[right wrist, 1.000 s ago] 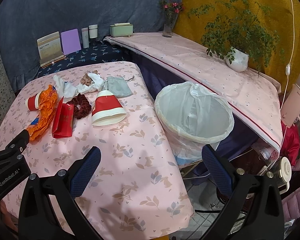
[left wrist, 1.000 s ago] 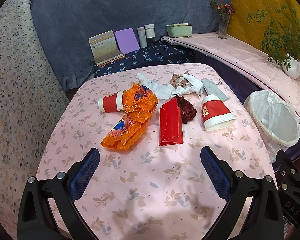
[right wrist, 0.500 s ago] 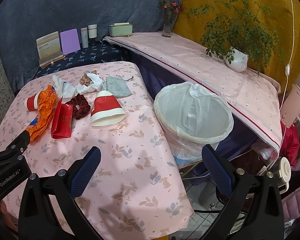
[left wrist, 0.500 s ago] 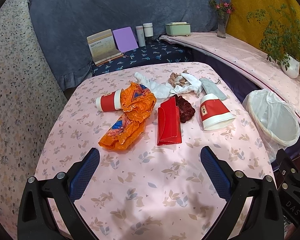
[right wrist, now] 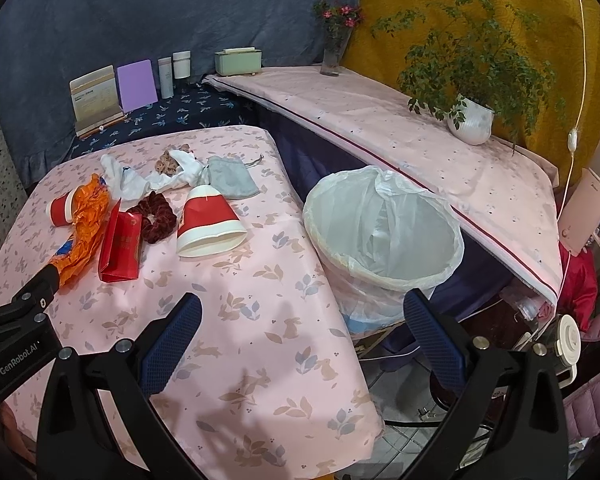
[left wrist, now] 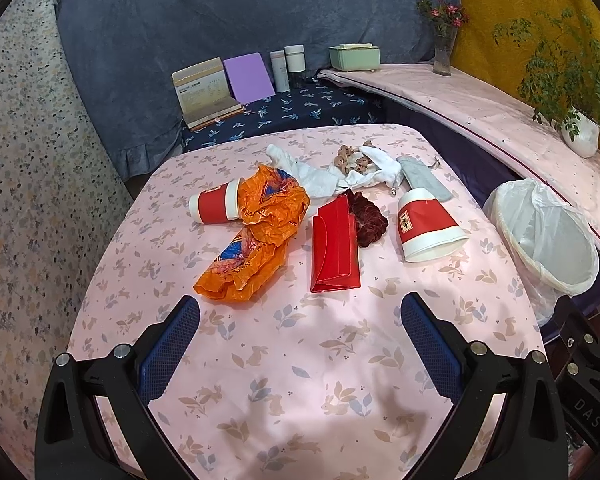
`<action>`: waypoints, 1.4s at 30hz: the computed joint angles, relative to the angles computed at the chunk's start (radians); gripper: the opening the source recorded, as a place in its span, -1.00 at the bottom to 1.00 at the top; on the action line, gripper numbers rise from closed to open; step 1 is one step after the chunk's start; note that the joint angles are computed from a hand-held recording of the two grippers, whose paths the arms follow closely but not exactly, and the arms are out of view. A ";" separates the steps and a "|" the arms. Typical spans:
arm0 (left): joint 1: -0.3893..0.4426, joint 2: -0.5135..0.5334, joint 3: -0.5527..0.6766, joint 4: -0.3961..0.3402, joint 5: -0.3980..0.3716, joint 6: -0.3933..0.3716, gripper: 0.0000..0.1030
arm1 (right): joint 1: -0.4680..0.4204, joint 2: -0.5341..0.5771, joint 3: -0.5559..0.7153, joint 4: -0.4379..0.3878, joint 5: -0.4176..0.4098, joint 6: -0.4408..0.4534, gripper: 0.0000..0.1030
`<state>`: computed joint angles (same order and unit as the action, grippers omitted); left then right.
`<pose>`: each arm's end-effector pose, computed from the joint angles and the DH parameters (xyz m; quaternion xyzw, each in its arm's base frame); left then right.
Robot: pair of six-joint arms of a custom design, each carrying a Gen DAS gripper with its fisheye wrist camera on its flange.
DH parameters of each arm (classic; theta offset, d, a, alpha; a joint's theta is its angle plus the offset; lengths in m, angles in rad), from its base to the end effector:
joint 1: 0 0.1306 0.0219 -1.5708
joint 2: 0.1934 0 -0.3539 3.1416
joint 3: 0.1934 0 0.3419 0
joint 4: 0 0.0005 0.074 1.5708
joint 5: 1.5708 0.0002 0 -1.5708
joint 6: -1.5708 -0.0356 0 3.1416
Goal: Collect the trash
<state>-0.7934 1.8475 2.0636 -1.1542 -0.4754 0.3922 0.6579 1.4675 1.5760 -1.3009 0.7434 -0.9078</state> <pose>0.4170 -0.4012 0.4341 0.1123 0.9197 0.0167 0.3758 0.3557 0.2438 0.4269 0.1818 0.8994 -0.1293 0.3758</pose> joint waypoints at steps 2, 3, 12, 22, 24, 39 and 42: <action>0.000 0.000 0.000 0.001 -0.001 -0.001 0.87 | -0.001 -0.001 0.000 -0.001 0.001 0.001 0.87; 0.001 0.000 0.000 0.002 0.001 -0.002 0.87 | 0.000 -0.001 0.000 -0.001 0.001 0.001 0.87; 0.001 0.002 0.010 -0.002 0.003 -0.002 0.87 | -0.001 -0.004 -0.001 -0.003 0.003 0.002 0.87; -0.002 -0.014 -0.018 0.028 0.005 -0.015 0.87 | 0.001 -0.003 0.000 -0.005 0.005 -0.002 0.87; -0.002 -0.013 -0.016 0.026 0.003 -0.013 0.87 | 0.000 -0.005 -0.001 -0.004 0.004 0.000 0.87; -0.003 -0.016 -0.022 0.032 0.008 -0.013 0.87 | -0.006 -0.008 -0.002 -0.005 0.008 -0.003 0.87; 0.000 -0.012 -0.018 0.032 0.019 -0.014 0.87 | -0.010 -0.009 -0.004 -0.003 0.014 -0.005 0.87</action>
